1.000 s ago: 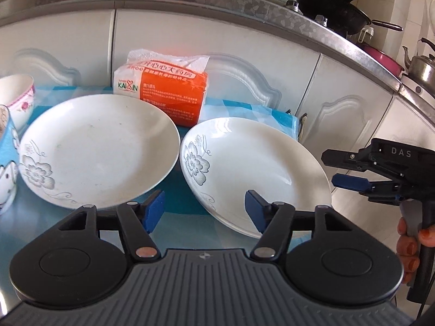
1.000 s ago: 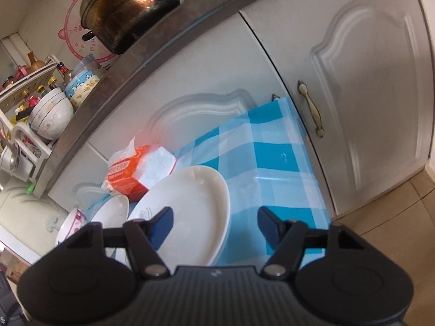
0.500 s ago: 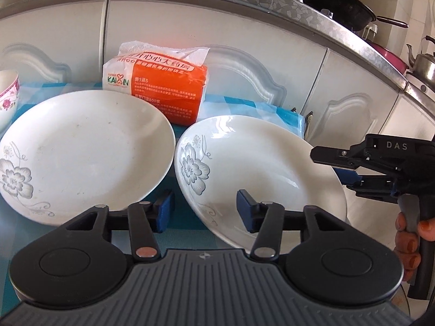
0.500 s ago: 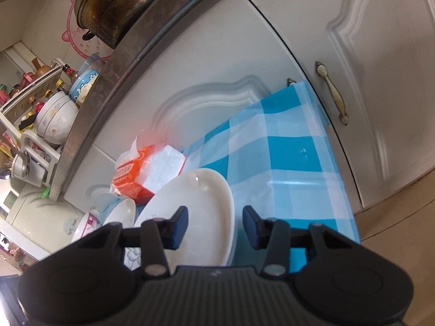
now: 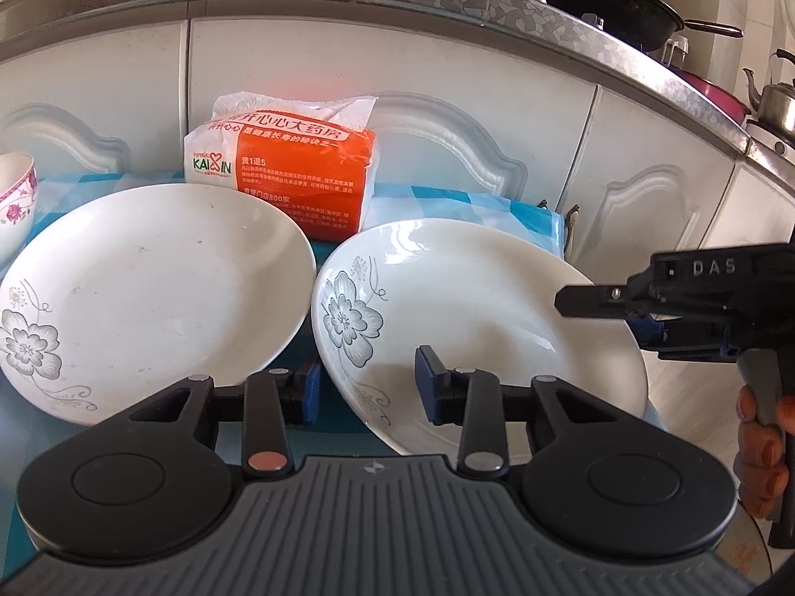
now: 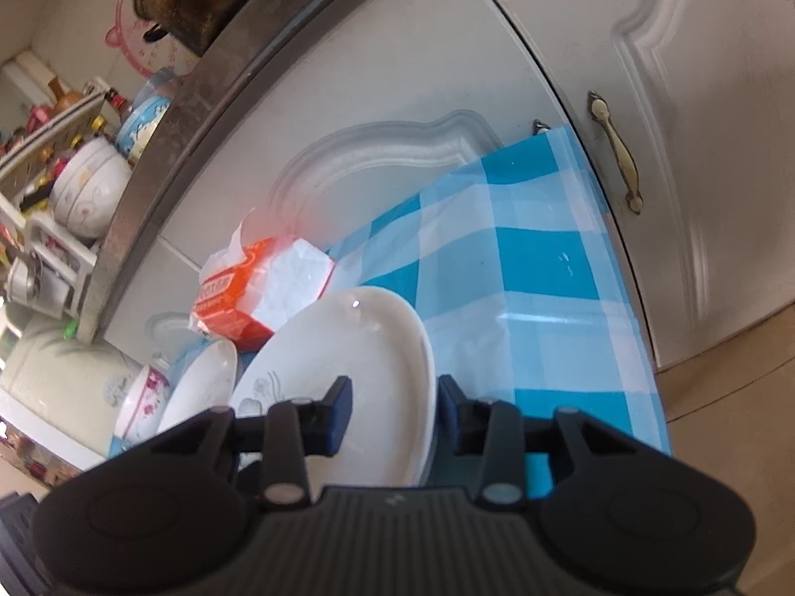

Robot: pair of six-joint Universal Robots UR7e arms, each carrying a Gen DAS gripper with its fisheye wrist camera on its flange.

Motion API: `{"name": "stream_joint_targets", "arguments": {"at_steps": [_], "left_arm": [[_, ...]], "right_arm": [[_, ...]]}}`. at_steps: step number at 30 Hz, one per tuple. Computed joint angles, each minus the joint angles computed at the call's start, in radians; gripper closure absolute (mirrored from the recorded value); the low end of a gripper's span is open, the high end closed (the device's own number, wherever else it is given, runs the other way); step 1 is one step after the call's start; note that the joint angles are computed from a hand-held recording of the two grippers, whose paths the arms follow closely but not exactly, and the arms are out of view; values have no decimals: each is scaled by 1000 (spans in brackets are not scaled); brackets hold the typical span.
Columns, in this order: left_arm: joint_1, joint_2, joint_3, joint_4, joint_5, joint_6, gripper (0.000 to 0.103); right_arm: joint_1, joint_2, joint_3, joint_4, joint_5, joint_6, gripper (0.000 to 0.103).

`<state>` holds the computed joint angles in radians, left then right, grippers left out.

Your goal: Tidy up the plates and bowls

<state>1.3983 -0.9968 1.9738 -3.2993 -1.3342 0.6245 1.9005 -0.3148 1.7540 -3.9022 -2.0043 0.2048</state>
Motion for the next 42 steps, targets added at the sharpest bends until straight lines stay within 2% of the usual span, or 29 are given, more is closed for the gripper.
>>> {"name": "stream_joint_targets", "arguments": {"at_steps": [4, 9, 13, 20, 27, 32, 37, 42], "left_arm": [[0, -14, 3, 7, -8, 3, 62], [6, -49, 11, 27, -37, -10, 62], [8, -96, 32, 37, -64, -11, 62], [26, -231, 88, 87, -122, -6, 62], [64, -384, 137, 148, -159, -5, 62], [83, -503, 187, 168, -168, -3, 62], [148, -622, 189, 242, -209, 29, 62], [195, -688, 193, 256, -214, 65, 62]], "right_arm": [[33, 9, -18, 15, -67, -41, 65], [63, 15, -17, -28, -91, -61, 65], [105, 25, -27, -37, -142, -78, 65], [184, 37, -33, -63, -192, -69, 65], [284, 69, -76, -25, -252, -59, 65], [351, 106, -126, 16, -270, -31, 65], [409, 149, -184, 79, -262, 6, 65], [454, 208, -261, 166, -243, 47, 66]]}}
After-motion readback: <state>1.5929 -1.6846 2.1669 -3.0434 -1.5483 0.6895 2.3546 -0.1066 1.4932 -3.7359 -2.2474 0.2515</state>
